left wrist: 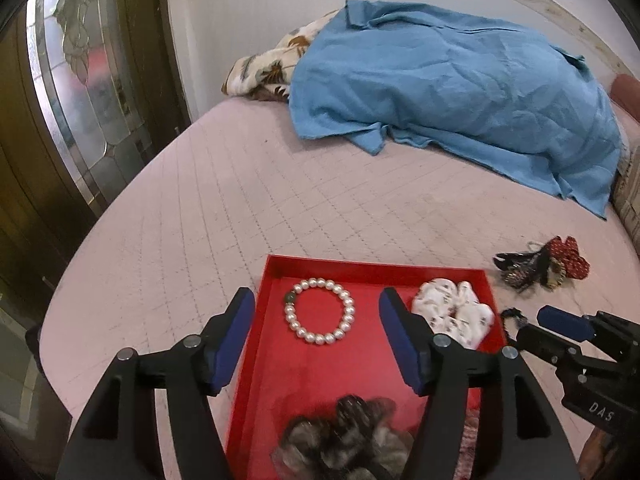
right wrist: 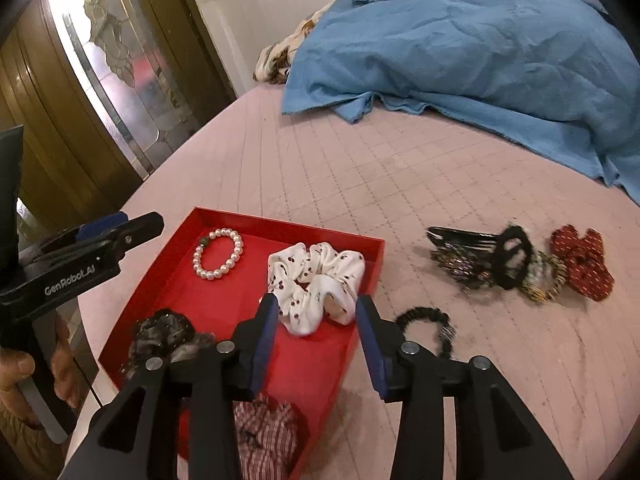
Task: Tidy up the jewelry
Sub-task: 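Withdraw both tools from the tray toward the red polka-dot scrunchie, then grasp the black hair tie with left tool while right tool grasps red polka-dot scrunchie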
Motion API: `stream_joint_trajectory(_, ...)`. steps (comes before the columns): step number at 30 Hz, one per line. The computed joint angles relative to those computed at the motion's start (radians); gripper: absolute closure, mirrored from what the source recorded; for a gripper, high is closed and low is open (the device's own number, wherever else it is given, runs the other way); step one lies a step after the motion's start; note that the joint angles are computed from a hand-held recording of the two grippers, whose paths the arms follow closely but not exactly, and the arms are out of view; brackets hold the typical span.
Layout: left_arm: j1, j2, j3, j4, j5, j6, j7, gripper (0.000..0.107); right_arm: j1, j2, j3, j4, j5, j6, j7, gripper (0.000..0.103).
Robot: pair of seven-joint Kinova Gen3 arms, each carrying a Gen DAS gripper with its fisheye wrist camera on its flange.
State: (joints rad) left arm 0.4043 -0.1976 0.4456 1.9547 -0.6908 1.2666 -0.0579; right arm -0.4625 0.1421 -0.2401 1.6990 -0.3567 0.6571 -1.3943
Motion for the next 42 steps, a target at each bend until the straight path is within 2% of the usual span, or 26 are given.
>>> stream_joint_trajectory(5, 0.045, 0.036, 0.051, -0.049, -0.015, 0.075, 0.038, 0.042, 0.038, -0.061, 0.015, 0.054, -0.051, 0.003, 0.041, 0.057)
stream_joint_trajectory(8, 0.086, 0.053, 0.053, -0.069, -0.015, 0.093, 0.061, 0.041, 0.064, -0.109, 0.033, 0.109, -0.100, 0.004, 0.098, 0.053)
stream_joint_trajectory(16, 0.156, 0.090, 0.025, -0.094, 0.008, 0.044, 0.089, 0.040, 0.142, -0.185, 0.132, 0.241, -0.152, 0.029, 0.193, 0.052)
stream_joint_trajectory(22, 0.205, 0.164, -0.012, -0.151, -0.003, -0.006, 0.059, 0.040, 0.218, -0.175, 0.183, 0.260, -0.182, 0.039, 0.232, 0.052)
stream_joint_trajectory(26, 0.233, 0.223, -0.061, -0.204, -0.006, -0.055, 0.014, 0.040, 0.261, -0.151, 0.197, 0.251, -0.198, 0.033, 0.263, 0.052)
stream_joint_trajectory(34, 0.218, 0.312, -0.177, -0.275, 0.037, -0.245, -0.074, 0.040, 0.339, -0.058, 0.192, 0.180, -0.253, 0.027, 0.320, 0.052)
stream_joint_trajectory(42, 0.178, 0.408, -0.269, -0.343, 0.145, -0.388, -0.212, 0.041, 0.400, 0.081, 0.154, 0.037, -0.266, 0.034, 0.265, 0.051)
